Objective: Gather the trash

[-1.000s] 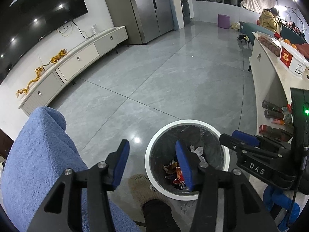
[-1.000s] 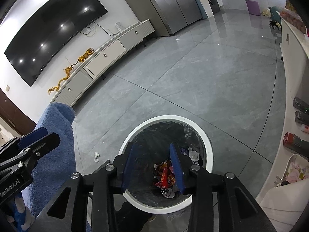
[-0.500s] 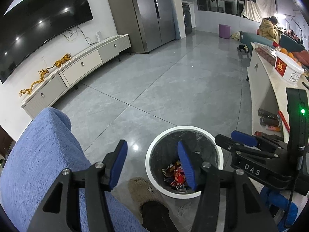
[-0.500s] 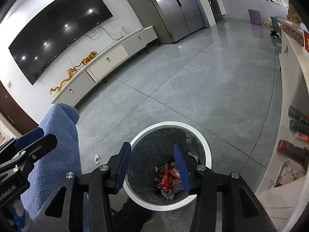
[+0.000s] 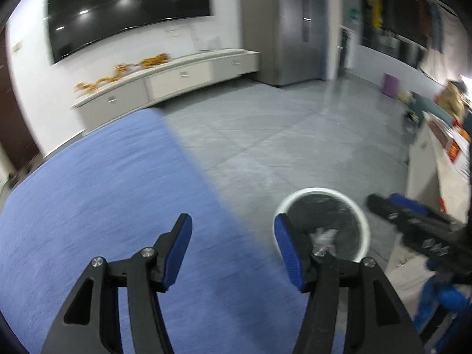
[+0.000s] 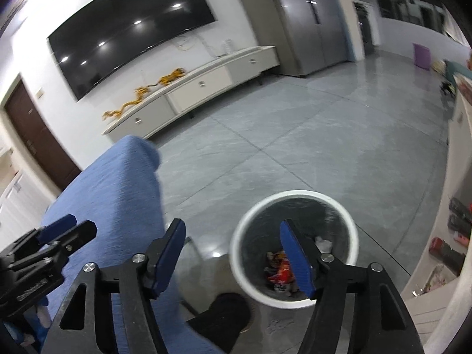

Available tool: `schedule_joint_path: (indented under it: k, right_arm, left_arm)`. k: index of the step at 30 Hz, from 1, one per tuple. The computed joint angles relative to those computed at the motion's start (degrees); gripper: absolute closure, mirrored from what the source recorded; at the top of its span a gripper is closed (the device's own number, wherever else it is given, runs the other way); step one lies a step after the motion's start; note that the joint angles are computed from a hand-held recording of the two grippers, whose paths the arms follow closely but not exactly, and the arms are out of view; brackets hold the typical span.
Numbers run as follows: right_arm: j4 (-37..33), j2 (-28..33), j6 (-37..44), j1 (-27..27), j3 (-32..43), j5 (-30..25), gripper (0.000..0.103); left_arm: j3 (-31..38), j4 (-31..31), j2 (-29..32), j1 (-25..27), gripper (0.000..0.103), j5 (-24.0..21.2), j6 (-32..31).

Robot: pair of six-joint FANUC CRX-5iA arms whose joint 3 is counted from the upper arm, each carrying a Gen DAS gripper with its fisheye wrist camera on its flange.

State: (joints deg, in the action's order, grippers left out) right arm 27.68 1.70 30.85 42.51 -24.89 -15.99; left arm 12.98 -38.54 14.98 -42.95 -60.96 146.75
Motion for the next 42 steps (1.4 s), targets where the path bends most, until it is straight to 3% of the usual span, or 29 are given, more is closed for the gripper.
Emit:
schedule_joint_path:
  k: [7, 10, 17, 21, 25, 29, 40, 42]
  right_arm:
    - [-4.3, 2.8, 8.1, 8.4, 6.9, -4.4, 0.018]
    - [-4.6, 5.9, 10.8, 12.0, 10.9, -7.6, 0.002]
    - [-6.8, 15.6, 18.0, 18.5, 22.2, -15.2, 0.000]
    - [-10.7, 20.7, 22.1, 20.3, 29.1, -19.5, 0.000]
    - [-10.1, 24.6, 22.6, 21.8, 33.7, -21.8, 0.000]
    - [-4.0, 27.7, 19.7, 23.6, 36.0, -25.3, 0.000]
    - [-4.6, 27.9, 20.2, 23.2, 36.4, -25.2, 0.000]
    - [-4.5, 27.4, 20.1, 23.2, 35.6, -24.9, 0.000]
  left_arm:
    - [-13.8, -4.2, -12.1, 1.5, 0.047, -7.1, 11.2]
    - [-19.7, -4.7, -17.3, 3.1, 0.047, -10.0, 15.5]
    - [-30.0, -4.4, -26.9, 7.7, 0.046, -15.1, 22.6]
    - [-35.0, -1.6, -32.8, 12.4, 0.046, -12.7, 24.8]
    - [-35.6, -1.5, -33.4, 13.1, 0.046, -13.1, 25.4]
    - [-35.4, -0.8, -32.5, 13.1, 0.046, -12.9, 24.2]
    - [-34.2, 0.1, -30.4, 14.7, 0.045, -13.1, 21.0]
    - [-34.1, 0.1, -30.2, 14.9, 0.040, -13.2, 20.9]
